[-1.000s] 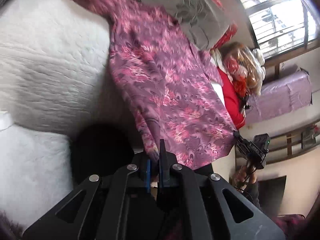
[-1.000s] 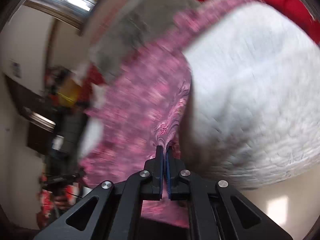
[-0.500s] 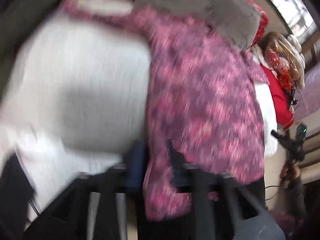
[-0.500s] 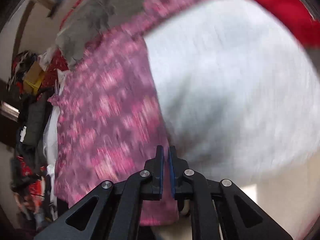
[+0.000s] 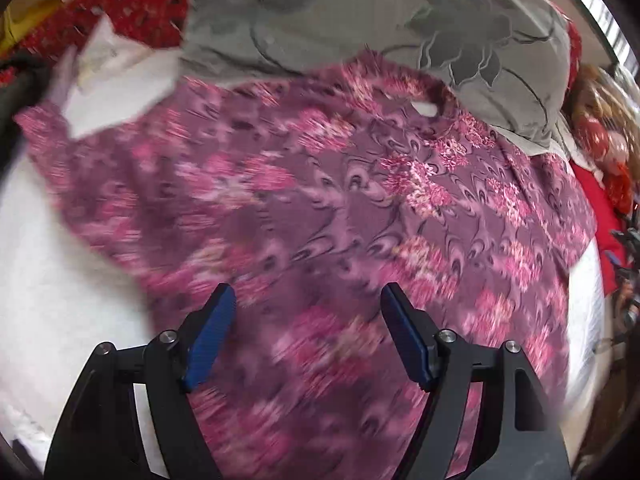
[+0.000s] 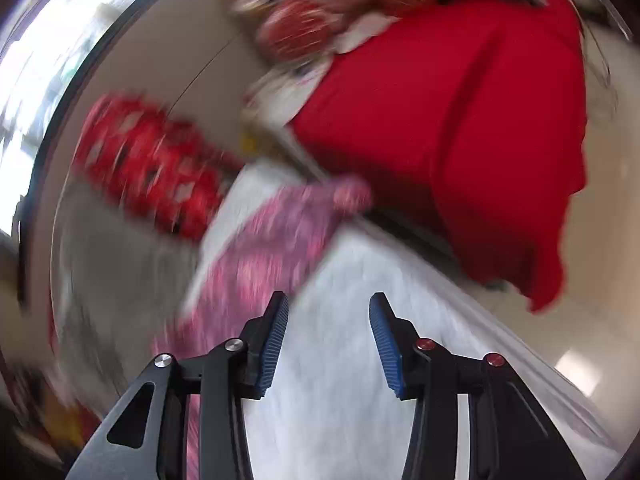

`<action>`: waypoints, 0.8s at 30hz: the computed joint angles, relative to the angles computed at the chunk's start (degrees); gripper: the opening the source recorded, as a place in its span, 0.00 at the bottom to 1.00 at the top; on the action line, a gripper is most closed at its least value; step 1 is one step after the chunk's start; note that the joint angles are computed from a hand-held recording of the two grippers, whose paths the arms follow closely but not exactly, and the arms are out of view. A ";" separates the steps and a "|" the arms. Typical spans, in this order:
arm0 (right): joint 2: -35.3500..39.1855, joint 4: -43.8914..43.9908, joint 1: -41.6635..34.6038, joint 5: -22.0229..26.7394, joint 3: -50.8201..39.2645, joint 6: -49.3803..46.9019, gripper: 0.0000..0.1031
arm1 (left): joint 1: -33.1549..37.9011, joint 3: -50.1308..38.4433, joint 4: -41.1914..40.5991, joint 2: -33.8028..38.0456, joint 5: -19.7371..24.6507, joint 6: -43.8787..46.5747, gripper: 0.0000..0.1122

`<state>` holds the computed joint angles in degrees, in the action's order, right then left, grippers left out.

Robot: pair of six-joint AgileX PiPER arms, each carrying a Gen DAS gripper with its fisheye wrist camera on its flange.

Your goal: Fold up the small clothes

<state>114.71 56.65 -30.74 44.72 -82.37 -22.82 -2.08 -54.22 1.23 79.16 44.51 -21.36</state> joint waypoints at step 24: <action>3.07 3.11 2.06 -10.13 -7.76 -4.82 0.04 | 3.07 -8.31 -5.26 11.62 -3.54 -0.58 0.67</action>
<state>117.78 59.77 -28.69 34.58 -90.13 -27.63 0.99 -62.53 -4.03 90.78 40.97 -21.94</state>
